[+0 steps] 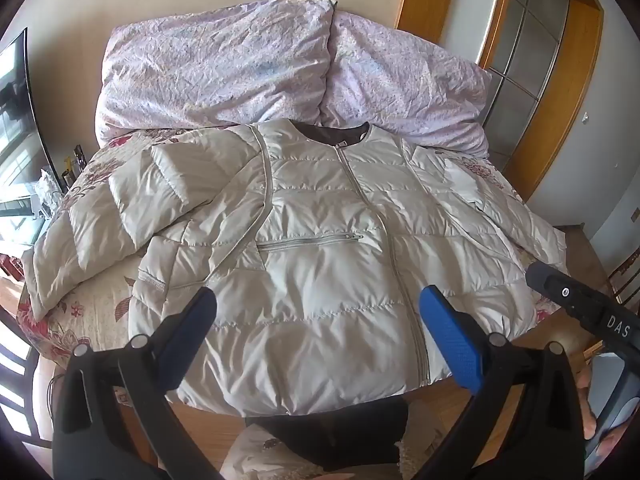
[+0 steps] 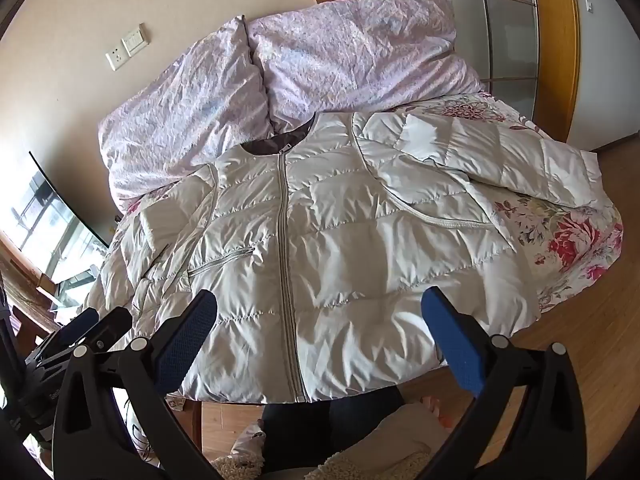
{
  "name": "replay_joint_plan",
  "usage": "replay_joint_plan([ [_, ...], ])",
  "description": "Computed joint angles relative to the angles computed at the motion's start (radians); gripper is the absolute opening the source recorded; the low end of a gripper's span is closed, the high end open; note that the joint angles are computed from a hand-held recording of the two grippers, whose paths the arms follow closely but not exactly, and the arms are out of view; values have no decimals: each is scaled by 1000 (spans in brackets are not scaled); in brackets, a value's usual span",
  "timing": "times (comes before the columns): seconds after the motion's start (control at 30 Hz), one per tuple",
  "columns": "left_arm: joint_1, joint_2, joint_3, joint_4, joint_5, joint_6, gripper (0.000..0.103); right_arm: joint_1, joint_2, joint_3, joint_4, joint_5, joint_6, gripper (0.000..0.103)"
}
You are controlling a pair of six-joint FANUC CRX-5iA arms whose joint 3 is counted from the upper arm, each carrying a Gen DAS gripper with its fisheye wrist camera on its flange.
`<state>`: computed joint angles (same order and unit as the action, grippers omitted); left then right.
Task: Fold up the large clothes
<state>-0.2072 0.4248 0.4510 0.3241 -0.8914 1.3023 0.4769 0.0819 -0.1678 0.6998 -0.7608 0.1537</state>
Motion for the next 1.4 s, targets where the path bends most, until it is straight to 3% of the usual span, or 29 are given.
replay_joint_plan([
  [1.4,3,2,-15,0,10,-8,101,-7,4,7,-15,2,11,102],
])
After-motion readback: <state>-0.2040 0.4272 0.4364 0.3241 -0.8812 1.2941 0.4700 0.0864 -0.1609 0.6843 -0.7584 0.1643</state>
